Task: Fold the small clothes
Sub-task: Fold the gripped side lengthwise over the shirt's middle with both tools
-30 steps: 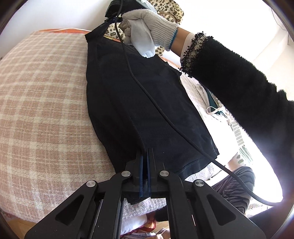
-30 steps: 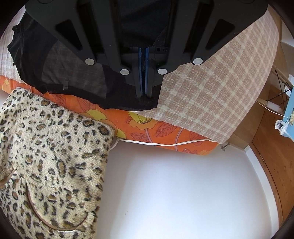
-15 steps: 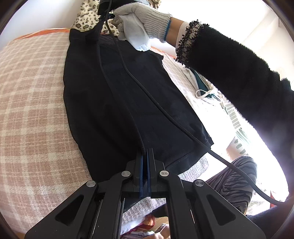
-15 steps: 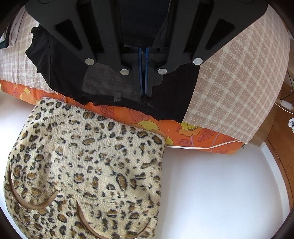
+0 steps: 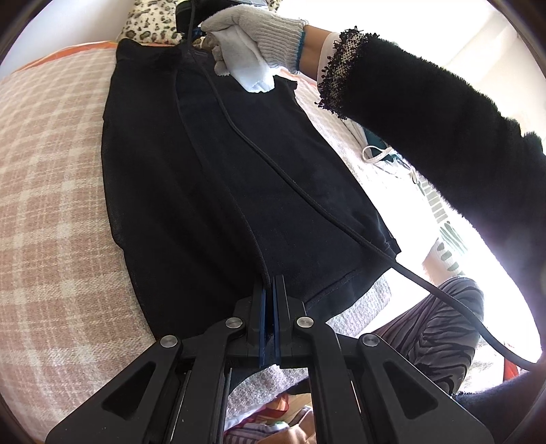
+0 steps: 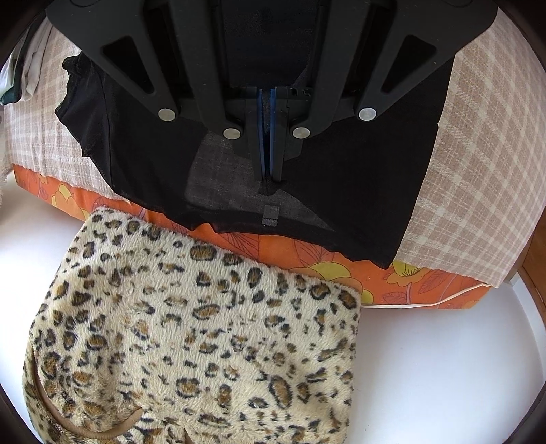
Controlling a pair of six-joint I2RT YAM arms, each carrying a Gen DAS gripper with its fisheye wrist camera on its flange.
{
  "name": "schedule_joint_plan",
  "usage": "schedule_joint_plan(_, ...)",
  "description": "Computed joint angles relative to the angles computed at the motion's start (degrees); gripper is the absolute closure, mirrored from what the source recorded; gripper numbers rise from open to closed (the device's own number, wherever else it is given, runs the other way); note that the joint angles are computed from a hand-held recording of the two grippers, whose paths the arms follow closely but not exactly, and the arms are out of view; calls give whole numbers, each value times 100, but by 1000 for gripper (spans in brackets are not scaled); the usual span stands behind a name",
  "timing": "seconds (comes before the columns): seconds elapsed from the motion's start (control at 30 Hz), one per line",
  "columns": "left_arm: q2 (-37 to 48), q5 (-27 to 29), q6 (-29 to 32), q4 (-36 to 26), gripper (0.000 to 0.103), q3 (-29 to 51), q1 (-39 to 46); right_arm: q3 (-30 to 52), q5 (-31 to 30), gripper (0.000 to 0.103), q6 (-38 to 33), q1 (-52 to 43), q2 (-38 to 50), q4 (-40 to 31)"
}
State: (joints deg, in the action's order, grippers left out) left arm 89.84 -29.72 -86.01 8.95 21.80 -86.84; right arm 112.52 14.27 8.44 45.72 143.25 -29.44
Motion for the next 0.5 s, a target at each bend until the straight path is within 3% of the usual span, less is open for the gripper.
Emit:
schedule_joint_plan(0.2, 226, 32, -41, -225, 101, 301, -81, -127, 3, 100, -24, -103, -14, 66)
schedule_joint_plan(0.27, 260, 78, -44, -123, 96, 288, -147, -71, -6, 100, -50, -115, 26, 11)
schedule_joint_plan(0.33, 282, 122, 2, -156, 78, 372, -160, 68, 9, 100, 20, -125, 105, -114)
schedule_joint_plan(0.4, 160, 15, -53, -206, 71, 341, -373, 207, 26, 98, 75, -144, 183, -221)
schedule_joint_plan(0.43, 106, -43, -95, -315, 64, 392, -476, 280, 45, 93, 77, -148, 211, -305)
schedule_joint_plan(0.5, 15, -117, -61, -267, 62, 383, -568, 188, 122, 57, 105, -155, 151, -238)
